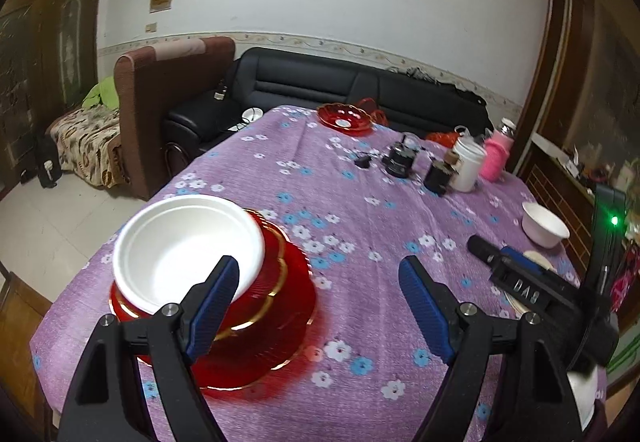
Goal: Organize plates and bowls
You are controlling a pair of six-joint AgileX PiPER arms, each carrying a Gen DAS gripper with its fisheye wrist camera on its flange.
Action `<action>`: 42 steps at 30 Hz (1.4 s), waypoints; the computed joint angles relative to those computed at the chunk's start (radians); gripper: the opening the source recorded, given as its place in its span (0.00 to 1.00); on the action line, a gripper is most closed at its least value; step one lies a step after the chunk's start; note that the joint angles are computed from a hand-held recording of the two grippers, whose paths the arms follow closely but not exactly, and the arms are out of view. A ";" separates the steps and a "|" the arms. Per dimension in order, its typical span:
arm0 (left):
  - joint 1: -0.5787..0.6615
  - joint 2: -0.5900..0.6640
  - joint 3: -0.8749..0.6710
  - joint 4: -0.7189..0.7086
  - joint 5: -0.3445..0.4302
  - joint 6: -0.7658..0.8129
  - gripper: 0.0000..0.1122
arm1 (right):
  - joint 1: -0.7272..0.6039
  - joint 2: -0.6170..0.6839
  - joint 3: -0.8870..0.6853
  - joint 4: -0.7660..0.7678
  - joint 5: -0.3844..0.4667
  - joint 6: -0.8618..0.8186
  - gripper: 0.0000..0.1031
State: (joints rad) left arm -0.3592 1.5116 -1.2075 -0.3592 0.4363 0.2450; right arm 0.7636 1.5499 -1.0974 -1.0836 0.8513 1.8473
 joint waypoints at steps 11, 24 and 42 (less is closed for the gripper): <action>-0.109 0.047 -0.028 0.182 0.012 -0.170 0.73 | -0.156 -0.068 0.104 0.055 0.261 -0.043 0.71; -0.128 0.116 -0.055 0.170 0.030 -0.163 0.73 | -0.361 -0.078 0.227 0.075 0.155 -0.011 0.81; -0.105 0.178 -0.097 0.097 0.067 -0.115 0.73 | -0.388 -0.142 0.297 0.047 0.100 0.061 0.94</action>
